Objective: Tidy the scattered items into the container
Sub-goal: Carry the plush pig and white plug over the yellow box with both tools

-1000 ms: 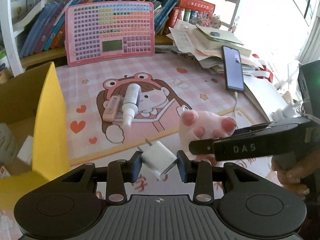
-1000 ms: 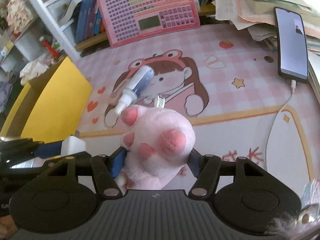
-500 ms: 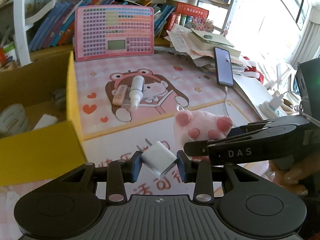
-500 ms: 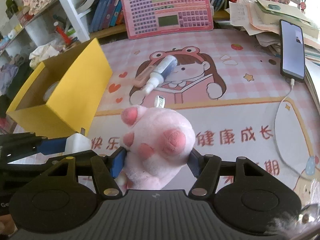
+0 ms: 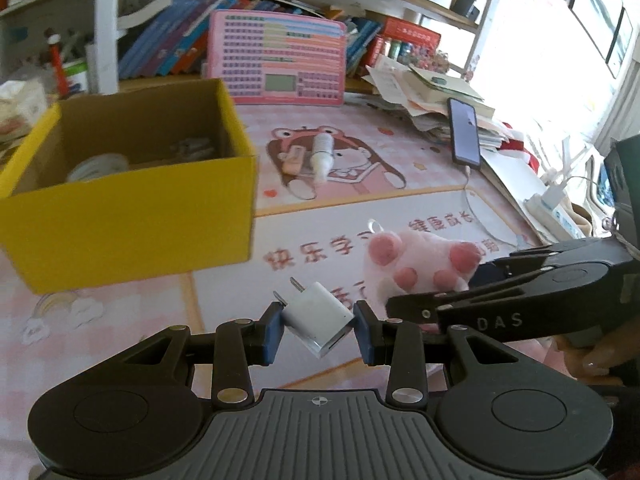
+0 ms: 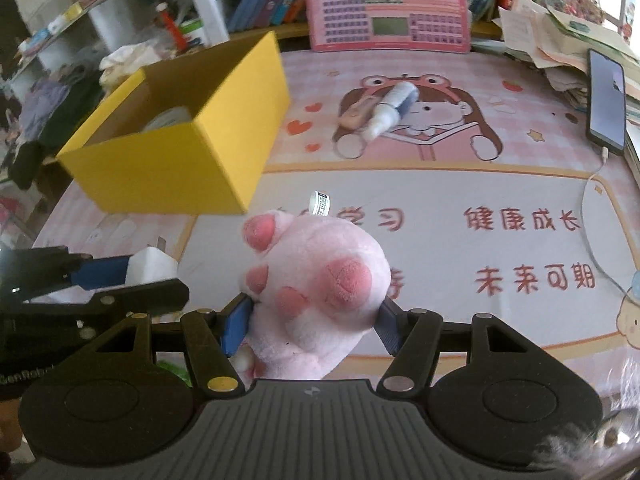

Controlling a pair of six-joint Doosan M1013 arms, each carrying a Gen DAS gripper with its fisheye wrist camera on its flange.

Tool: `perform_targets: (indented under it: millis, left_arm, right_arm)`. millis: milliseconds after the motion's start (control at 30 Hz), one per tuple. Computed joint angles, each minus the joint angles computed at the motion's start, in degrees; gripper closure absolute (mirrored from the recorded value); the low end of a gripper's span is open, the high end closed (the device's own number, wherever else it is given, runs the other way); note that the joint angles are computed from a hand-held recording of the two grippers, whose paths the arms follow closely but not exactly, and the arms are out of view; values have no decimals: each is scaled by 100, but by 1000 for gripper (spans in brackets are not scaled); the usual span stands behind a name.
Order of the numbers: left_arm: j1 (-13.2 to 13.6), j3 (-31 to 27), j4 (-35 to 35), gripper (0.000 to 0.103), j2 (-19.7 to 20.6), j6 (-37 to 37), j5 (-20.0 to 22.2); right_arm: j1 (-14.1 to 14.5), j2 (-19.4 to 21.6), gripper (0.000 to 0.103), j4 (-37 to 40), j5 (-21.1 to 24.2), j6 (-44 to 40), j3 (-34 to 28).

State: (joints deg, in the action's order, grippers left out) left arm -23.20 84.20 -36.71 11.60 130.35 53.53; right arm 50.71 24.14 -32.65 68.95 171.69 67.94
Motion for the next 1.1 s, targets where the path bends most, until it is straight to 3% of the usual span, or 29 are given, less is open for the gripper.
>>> perform_targets:
  millis: [567, 1100]
  left_arm:
    - [572, 367, -422, 67, -294, 370, -71]
    - [963, 461, -524, 67, -374, 336, -266]
  right_arm:
    - [354, 606, 41, -65, 410, -480, -946]
    - [374, 1104, 41, 9, 460, -1339, -1777]
